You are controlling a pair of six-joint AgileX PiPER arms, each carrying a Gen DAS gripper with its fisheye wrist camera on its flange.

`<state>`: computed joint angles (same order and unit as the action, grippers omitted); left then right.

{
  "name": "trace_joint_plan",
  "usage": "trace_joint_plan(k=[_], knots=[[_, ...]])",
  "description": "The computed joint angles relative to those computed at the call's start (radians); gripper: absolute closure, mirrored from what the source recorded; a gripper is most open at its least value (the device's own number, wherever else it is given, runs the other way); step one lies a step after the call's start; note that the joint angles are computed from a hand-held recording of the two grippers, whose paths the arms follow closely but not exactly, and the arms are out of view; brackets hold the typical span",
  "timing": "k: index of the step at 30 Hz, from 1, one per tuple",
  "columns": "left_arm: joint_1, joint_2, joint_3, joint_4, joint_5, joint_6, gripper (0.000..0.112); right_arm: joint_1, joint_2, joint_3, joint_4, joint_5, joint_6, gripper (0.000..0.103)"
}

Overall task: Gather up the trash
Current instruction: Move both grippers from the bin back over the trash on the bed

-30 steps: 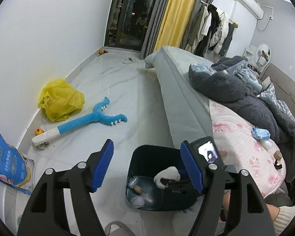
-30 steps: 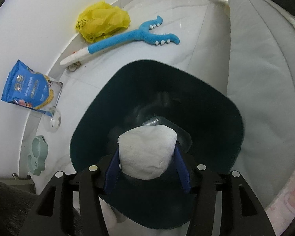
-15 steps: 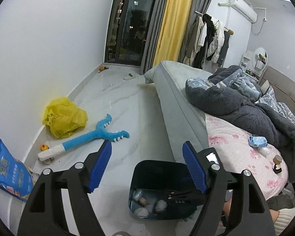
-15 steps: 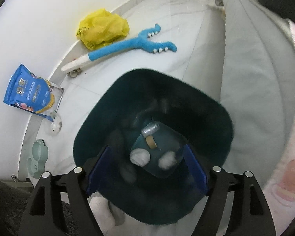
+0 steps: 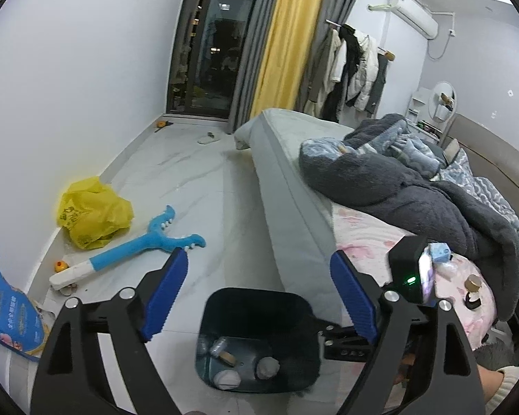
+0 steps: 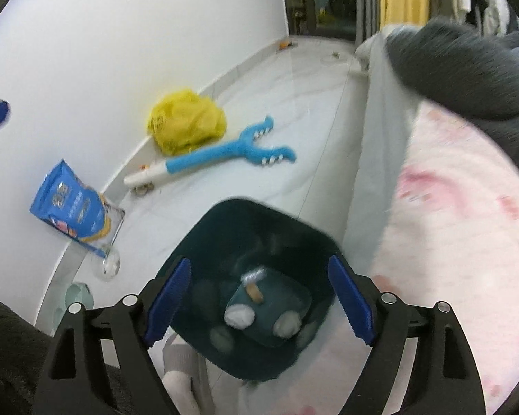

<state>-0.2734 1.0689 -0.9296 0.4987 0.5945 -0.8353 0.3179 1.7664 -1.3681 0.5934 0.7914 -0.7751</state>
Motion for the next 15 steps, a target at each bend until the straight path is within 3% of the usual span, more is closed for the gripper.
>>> trace_joint_plan(k=[15], knots=[[-0.184,0.224,-0.15,0.058,0.021,-0.128,0.017,-0.259,-0.12,0.042,0.155,0.039,-0.247,0.012]])
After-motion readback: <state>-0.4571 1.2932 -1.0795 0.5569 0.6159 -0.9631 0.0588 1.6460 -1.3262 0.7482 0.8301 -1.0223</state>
